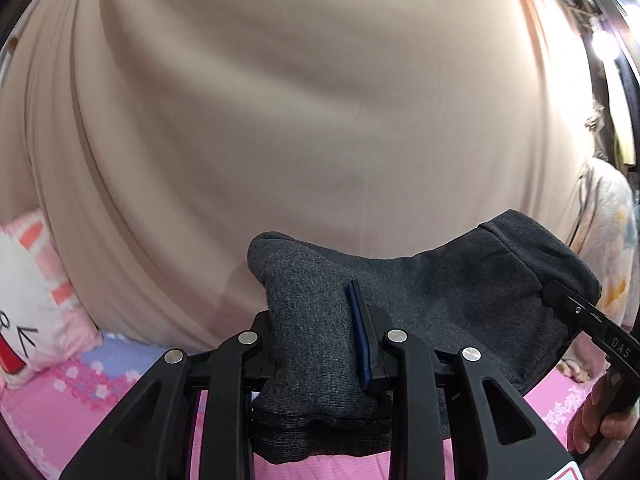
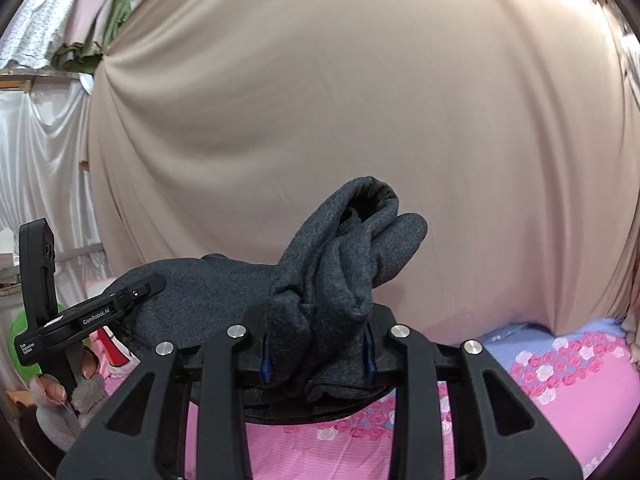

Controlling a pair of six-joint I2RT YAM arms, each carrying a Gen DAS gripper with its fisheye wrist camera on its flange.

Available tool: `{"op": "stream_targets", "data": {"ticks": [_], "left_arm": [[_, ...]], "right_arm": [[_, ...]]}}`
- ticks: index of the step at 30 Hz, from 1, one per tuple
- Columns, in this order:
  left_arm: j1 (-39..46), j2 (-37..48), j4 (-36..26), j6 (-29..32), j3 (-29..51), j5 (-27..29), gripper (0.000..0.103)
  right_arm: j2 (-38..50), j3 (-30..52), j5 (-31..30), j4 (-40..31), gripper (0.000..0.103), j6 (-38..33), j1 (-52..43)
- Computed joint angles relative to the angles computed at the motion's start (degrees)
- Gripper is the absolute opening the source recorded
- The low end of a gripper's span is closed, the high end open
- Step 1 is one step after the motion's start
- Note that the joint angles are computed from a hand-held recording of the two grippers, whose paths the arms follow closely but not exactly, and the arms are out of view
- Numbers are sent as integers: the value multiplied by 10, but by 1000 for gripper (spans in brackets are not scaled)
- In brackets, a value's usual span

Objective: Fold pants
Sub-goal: 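Lower the folded pants onto the bed and open both tools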

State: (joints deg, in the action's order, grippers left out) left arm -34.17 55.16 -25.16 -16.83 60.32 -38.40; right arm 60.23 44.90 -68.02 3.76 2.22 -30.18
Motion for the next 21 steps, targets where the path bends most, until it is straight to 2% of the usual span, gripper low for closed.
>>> {"op": "stream_targets", "data": {"ticks": [2,5,7,9,10,11,12,13,15,17,18,19,21], "left_arm": [[84,34,30,-17,-37,95,25],[162,101,93,-40,-99,194,28],[199,193,122,-49,-123,243,28],[239,296,116,-60,-125,312,28],[250,313,121,-75,-137,329,28],[271,302,155,-89,-178,359,32],[282,278,176,-92,-208,376,36],[289,253,182,-96,-227,375,38],[286,214,161,-102,-235,351,39],[282,209,152,-108,-225,357,43],[276,219,152,-110,-215,352,43],[271,228,155,-109,-212,348,43],[252,278,149,-108,-191,322,47]], "right_arm": [[50,-6,51,-1,31,-38,39],[175,-1,143,-8,34,-111,97],[293,31,228,-48,37,-177,132],[376,52,328,-72,38,-213,149],[384,47,330,-63,40,-220,144],[380,35,308,-52,49,-229,127],[364,22,302,-43,51,-232,114],[337,9,301,-34,51,-233,103],[291,1,277,-45,44,-236,95],[270,1,267,-69,29,-250,104],[269,0,275,-81,25,-266,122],[281,3,316,-82,18,-271,147],[353,19,413,-58,16,-266,178]]}}
